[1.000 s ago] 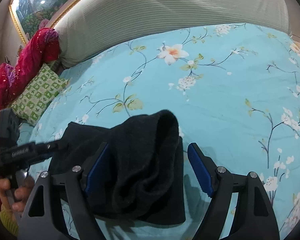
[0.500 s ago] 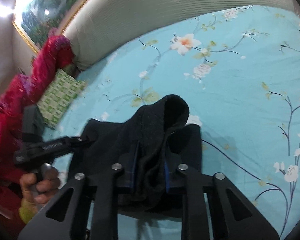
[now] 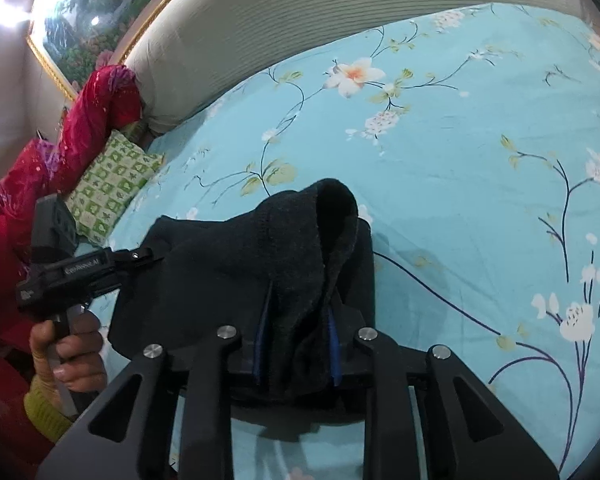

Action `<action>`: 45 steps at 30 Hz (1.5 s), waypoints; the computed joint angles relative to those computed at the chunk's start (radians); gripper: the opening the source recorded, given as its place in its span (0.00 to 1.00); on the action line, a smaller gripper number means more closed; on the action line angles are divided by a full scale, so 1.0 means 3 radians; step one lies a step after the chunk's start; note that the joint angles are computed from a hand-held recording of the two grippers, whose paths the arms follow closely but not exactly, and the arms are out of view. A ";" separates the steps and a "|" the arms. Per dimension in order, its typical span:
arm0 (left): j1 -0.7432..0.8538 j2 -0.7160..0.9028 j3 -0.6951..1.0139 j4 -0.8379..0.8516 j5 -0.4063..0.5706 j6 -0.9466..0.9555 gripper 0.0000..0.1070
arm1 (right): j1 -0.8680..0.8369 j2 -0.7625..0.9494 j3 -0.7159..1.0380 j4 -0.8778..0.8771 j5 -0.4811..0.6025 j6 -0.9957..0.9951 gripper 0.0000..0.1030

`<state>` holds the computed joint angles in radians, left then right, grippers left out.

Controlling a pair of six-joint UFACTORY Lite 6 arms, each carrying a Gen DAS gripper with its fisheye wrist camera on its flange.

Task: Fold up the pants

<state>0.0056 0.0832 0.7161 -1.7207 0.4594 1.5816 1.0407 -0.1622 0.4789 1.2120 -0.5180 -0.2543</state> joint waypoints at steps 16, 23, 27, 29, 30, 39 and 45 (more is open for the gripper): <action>0.0176 -0.0733 -0.0419 0.0803 -0.0100 -0.0756 0.58 | 0.0211 -0.0008 0.0499 0.1320 -0.0537 -0.1447 0.49; -0.0090 -0.0138 0.0295 0.1245 -0.0437 -0.1401 0.58 | -0.0118 0.0371 0.0750 0.1146 -0.0244 -0.1322 0.49; -0.0213 0.0239 0.0579 0.1533 -0.0542 -0.1601 0.49 | -0.0147 0.0427 0.0778 0.1334 -0.0279 -0.1577 0.49; -0.0209 0.0347 0.0621 0.1416 -0.0537 -0.1437 0.48 | -0.0179 0.0488 0.0784 0.1437 -0.0284 -0.1689 0.51; -0.0208 0.0385 0.0636 0.1376 -0.0548 -0.1383 0.48 | -0.0225 0.0503 0.0743 0.1392 -0.0221 -0.1625 0.51; 0.0134 0.0069 0.0334 0.1353 -0.0103 -0.1312 0.59 | -0.0197 0.0221 0.0385 0.0854 -0.0058 -0.0863 0.53; 0.0332 -0.0318 -0.0142 0.1557 0.0234 -0.1338 0.75 | -0.0028 -0.0178 0.0075 0.0652 0.0035 -0.0446 0.53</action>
<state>0.1051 -0.0123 0.6733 -1.2535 0.5297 1.1804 1.0321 -0.2157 0.5015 1.4076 -0.5075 -0.3880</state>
